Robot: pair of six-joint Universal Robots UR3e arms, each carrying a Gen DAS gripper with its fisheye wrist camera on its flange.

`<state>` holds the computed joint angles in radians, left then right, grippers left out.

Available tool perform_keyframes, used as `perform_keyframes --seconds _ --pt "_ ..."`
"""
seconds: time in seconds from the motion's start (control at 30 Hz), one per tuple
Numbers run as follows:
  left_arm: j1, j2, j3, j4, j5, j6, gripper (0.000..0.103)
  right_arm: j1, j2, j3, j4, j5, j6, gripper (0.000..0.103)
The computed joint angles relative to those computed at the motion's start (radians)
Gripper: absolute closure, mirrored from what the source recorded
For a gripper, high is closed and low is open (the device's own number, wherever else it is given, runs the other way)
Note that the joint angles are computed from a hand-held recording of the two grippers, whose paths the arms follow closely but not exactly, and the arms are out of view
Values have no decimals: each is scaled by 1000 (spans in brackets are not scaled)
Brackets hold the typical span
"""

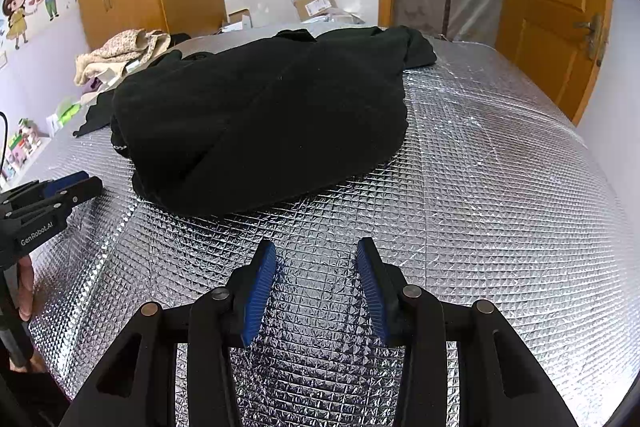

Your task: Fold clothes

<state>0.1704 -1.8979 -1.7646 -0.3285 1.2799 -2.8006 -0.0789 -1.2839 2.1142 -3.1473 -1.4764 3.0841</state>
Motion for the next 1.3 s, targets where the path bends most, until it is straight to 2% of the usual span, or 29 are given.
perform_keyframes --seconds 0.23,0.43,0.97,1.3 --pt "-41 -15 0 42 68 2 74 0 2 -2 0 -1 0 59" --pt "-32 -10 -4 31 42 -9 74 2 -1 1 0 -4 0 59" --pt "-60 -15 -5 54 96 1 74 -4 10 -8 0 8 3 59" --pt "-49 -23 10 36 71 -8 74 -2 15 -15 4 3 -2 58"
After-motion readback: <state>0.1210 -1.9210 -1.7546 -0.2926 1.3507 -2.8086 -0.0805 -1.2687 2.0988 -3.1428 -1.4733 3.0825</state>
